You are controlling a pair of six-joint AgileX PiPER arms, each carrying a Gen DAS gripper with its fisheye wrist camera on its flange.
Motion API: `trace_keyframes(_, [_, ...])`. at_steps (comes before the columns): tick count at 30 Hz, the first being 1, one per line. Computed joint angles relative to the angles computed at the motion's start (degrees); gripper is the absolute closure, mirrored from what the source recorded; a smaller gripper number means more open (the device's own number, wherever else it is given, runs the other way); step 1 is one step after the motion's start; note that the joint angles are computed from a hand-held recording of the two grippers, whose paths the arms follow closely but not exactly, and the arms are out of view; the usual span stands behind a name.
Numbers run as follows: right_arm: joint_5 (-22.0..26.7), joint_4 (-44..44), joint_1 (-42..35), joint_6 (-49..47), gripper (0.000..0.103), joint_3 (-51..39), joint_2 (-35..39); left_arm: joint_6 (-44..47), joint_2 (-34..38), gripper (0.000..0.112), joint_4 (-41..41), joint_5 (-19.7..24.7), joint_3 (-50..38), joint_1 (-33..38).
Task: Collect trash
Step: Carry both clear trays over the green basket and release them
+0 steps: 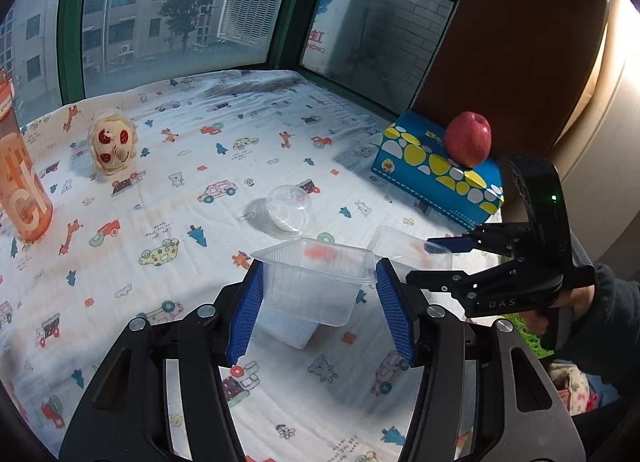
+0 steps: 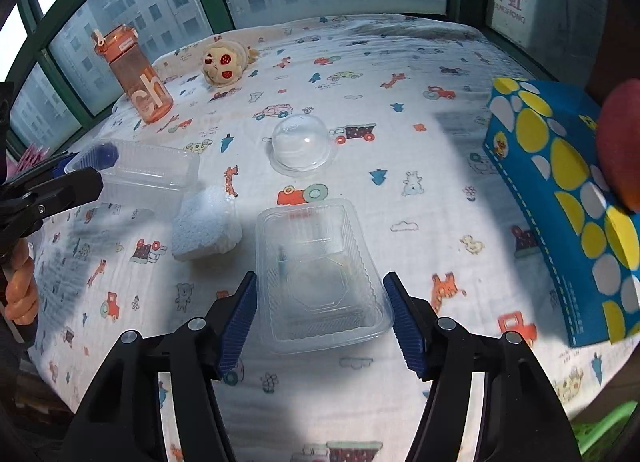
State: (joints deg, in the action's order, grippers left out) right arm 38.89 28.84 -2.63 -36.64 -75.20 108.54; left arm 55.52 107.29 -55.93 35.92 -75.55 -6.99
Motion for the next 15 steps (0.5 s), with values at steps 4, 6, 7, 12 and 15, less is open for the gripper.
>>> trace_keyframes(4, [-0.9, 3.4, -3.4, -1.9, 0.042, 7.1, -7.1, 0.3, -2.8, 0.057, -0.7, -0.8, 2.4, -2.3])
trace_keyframes(6, [-0.8, 5.4, -5.6, -3.6, 0.042, 10.6, -10.9, 0.1, -4.2, 0.057, -0.4, -1.6, 3.6, -3.9])
trace_keyframes(7, [-0.9, 5.9, -6.7, -4.0, 0.042, 12.2, -12.7, -0.1, -4.8, 0.057, -0.3, -2.0, 4.1, -4.7])
trace_keyframes(12, [0.3, 9.4, -13.8, -9.1, 0.042, 20.0, -21.8, -0.5, -7.3, 0.057, -0.8, -2.5, 5.9, -8.4])
trace_keyframes(15, [2.3, 11.3, -19.9, -12.2, 0.042, 23.6, -26.3, -1.1, -8.3, 0.057, -1.3, -2.8, 6.4, -10.6])
